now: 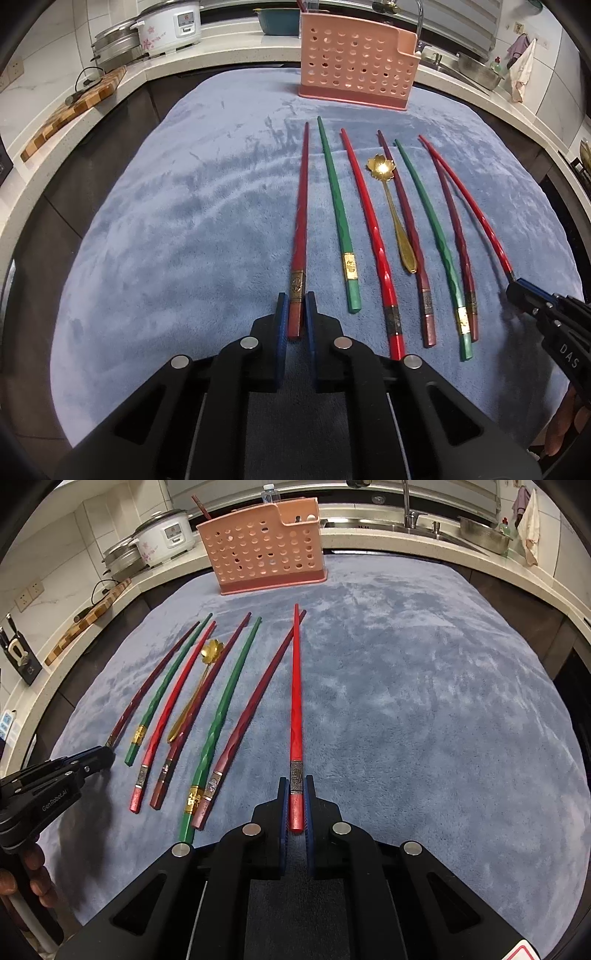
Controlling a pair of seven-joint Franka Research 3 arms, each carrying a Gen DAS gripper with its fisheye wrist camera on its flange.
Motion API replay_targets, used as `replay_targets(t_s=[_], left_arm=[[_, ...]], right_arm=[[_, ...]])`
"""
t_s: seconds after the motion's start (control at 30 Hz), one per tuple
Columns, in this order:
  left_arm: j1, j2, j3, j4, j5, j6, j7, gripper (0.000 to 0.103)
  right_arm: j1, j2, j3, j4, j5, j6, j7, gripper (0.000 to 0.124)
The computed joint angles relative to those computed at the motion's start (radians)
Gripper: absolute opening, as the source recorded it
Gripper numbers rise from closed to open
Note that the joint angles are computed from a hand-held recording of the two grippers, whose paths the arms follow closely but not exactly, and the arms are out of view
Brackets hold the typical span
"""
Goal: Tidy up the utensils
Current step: 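Grasp a red chopstick with the right tool while the left tool grasps a dark red chopstick, then lift and carry both chopsticks with both tools over the pink basket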
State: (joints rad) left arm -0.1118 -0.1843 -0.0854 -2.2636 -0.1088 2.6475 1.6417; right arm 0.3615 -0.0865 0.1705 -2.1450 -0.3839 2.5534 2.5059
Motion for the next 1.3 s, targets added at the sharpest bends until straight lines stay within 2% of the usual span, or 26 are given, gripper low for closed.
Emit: replay_targets(t_s=[0.4,0.73,1.0,1.3], left_arm=[[-0.012,-0.056,0.011,0.037,-0.005,0.014,-0.005,0.008],[-0.011,-0.041,0.027,0.133,-0.029,0.021,0.004,0.008],[-0.003,0.021,0.019,0.26,-0.049,0.019,0.03,0.008],[0.034,0.147,-0.013,0.469,-0.042,0.043,0.029,0.007]], right_arm=[[-0.044,-0.073,0.019,0.016,-0.098,0.03,0.063,0.007],[-0.096,-0.095,0.034,0.077,-0.148,0.044,0.089,0.007],[-0.115,-0.046,0.018,0.176,-0.196,0.069,0.089,0.007],[-0.096,0.064,-0.04,0.353,-0.227,0.113,0.078,0.007]])
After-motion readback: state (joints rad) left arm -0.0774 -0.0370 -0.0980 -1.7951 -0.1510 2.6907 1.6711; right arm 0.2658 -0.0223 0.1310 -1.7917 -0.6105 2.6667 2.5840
